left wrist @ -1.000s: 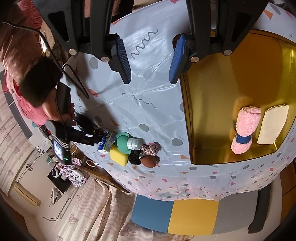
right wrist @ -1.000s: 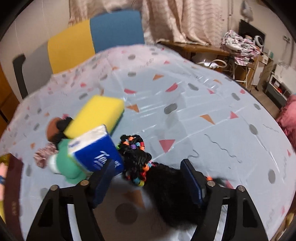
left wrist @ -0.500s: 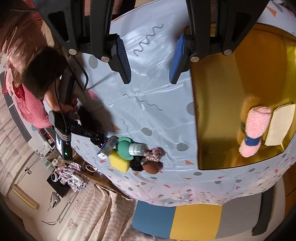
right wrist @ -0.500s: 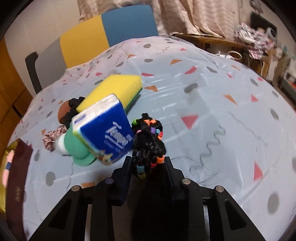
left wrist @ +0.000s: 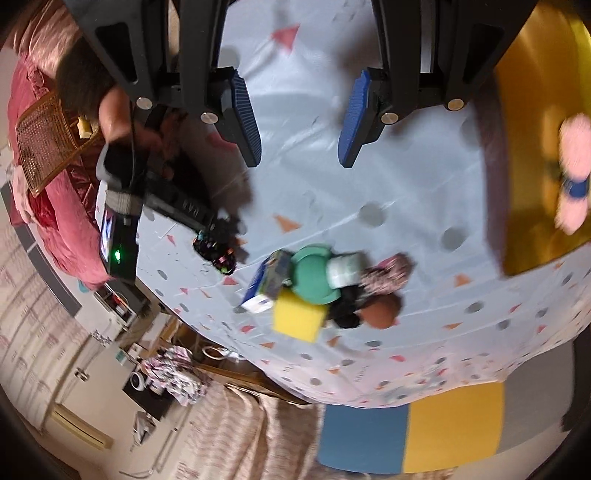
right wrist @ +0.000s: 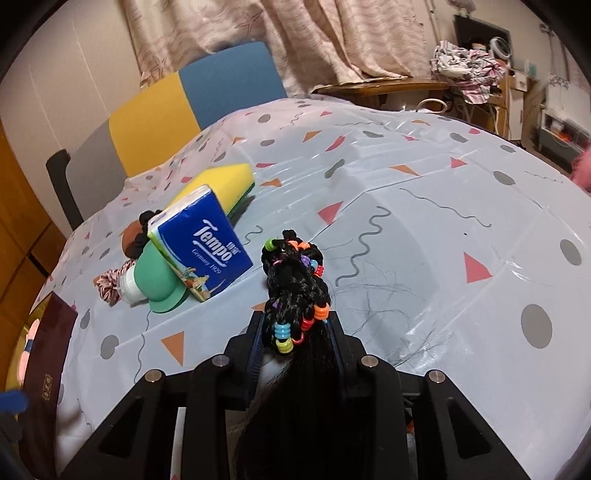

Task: Organize rigid objects
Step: 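Grasp the Tempo tissue pack with the left gripper while the right holds the wig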

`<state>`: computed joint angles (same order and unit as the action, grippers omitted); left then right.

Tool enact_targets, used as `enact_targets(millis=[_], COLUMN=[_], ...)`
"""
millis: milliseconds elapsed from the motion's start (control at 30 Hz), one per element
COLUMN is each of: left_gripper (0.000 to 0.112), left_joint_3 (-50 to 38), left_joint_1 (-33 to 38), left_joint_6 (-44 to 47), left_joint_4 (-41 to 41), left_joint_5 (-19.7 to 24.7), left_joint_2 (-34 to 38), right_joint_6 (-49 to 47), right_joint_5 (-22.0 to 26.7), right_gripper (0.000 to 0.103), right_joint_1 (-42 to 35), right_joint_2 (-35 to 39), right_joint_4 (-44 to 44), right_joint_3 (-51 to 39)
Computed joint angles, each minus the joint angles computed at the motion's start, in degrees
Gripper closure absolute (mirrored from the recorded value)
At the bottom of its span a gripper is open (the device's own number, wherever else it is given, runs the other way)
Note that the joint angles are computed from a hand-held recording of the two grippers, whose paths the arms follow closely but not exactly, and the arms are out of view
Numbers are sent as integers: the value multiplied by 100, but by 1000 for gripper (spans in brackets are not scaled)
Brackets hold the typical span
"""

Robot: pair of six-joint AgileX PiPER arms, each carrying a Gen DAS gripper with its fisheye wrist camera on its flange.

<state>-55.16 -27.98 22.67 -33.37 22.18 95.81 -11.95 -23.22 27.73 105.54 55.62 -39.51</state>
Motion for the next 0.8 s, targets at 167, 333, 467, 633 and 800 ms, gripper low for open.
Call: enact_targets(millis=[167, 333, 467, 633, 800], left_gripper=[68, 68, 68, 68, 76], left_joint_3=[-1530, -3071, -4387, -5575, -6189], left_joint_1=[-233, -377, -606, -855, -916], left_joint_6=[-336, -1282, -2062, -2473, -2077], left_joint_4=[392, 1177, 2095, 2982, 3084], left_joint_5=[396, 811, 1221, 1669, 1967], left_joint_2=[1122, 2074, 2815, 3549, 3981], right_joint_6=[1128, 1571, 1760, 2167, 2265], right_joint_5=[-189, -350, -433, -556, -618], right_gripper=[71, 71, 71, 71, 71], right_joint_1=[-129, -158, -183, -229, -223], right_joint_2=[25, 78, 124, 145, 175], right_joint_4=[-986, -1394, -1577, -1942, -2000], right_joint_3=[210, 293, 312, 409, 423])
